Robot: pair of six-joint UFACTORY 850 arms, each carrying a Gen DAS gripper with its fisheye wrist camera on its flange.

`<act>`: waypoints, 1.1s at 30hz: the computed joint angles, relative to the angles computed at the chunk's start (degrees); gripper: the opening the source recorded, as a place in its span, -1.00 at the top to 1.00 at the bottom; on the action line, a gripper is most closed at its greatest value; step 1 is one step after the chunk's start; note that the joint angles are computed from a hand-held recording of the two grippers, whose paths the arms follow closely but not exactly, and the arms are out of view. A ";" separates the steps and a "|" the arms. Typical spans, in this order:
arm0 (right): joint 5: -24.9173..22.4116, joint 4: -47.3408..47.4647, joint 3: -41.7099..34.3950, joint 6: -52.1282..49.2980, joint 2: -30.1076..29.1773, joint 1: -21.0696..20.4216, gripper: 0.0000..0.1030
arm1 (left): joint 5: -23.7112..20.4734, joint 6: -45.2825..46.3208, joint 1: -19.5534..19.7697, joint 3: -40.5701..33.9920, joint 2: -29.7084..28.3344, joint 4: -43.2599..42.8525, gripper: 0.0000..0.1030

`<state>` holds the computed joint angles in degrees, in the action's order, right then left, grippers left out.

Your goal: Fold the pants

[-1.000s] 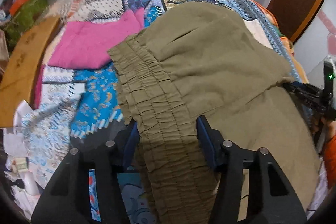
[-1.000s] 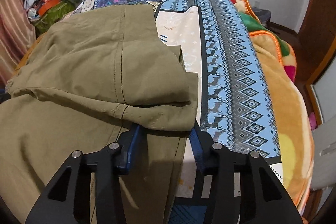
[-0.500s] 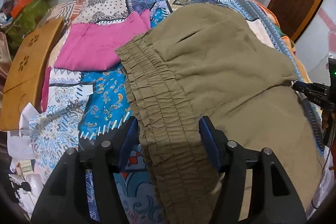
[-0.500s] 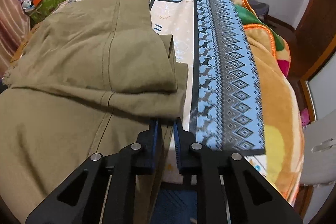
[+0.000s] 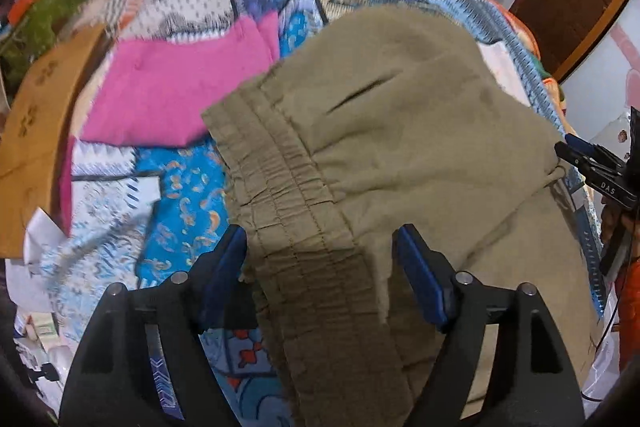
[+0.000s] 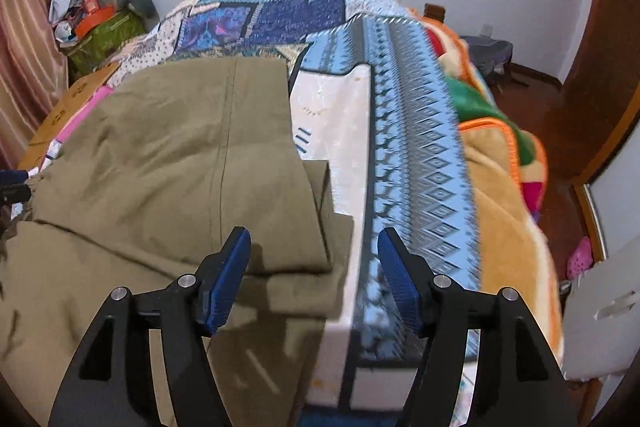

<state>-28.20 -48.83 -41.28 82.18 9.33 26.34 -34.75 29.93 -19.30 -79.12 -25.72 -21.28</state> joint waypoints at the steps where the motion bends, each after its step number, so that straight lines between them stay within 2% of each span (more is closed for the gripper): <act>1: 0.85 -0.29 0.08 0.82 -0.31 0.12 -0.20 | -0.05 0.39 0.07 -0.09 -0.24 -0.45 -0.53; 3: 3.94 -0.01 0.48 1.14 -1.25 -0.67 -0.16 | -0.26 1.01 0.20 -0.09 -0.41 -1.55 -0.53; 5: 7.05 2.43 0.71 -0.61 -2.09 -1.35 0.29 | -0.16 1.53 0.30 0.03 -0.36 -2.21 -0.52; 7: 6.10 2.71 0.12 -0.26 -3.31 -0.63 0.58 | 1.50 1.40 -0.05 0.93 0.33 -1.30 -0.29; 8: 5.79 1.31 0.11 0.49 -3.36 -0.09 0.67 | 2.35 0.67 -0.26 1.29 0.65 -0.11 -0.13; 9: 5.34 1.04 -0.25 -0.01 -3.68 0.30 0.73 | 3.45 -0.20 -0.53 1.71 1.06 1.33 -0.07; 11: 1.71 -1.25 -1.48 1.03 -4.57 1.97 0.76 | 5.94 -0.84 -0.84 2.70 2.00 3.21 -0.01; 13: -3.25 -4.55 -2.81 1.45 -5.29 4.28 0.79 | 10.32 -3.44 -1.68 4.68 3.73 7.79 0.04; 15: -6.05 -7.62 -2.92 2.90 -4.56 5.46 0.82 | 14.77 -5.75 -2.63 7.12 5.97 12.27 0.05; 17: -8.70 -11.90 -3.07 6.00 -3.48 6.37 0.83 | 16.95 -7.97 -3.13 8.32 7.21 15.44 0.05; 21: -10.56 -13.70 -3.48 7.33 -3.46 6.79 0.84 | 15.68 -9.07 -2.66 6.87 5.72 15.86 0.03; 24: -11.22 -10.12 -4.64 3.03 -6.96 6.42 0.85 | 14.13 -12.42 -2.79 5.83 3.21 18.84 0.00; 27: -10.50 -6.97 -5.30 1.46 -9.61 5.65 0.85 | 14.60 -15.01 -2.99 6.08 2.84 20.68 -0.06; 30: -8.63 -3.02 -5.48 0.23 -9.37 4.20 0.85 | 11.84 -10.60 -2.03 4.75 2.39 14.76 -0.10; 33: -6.79 5.10 -6.24 -7.73 -8.46 1.94 0.81 | 9.62 -4.12 -0.77 4.61 3.16 7.68 -0.18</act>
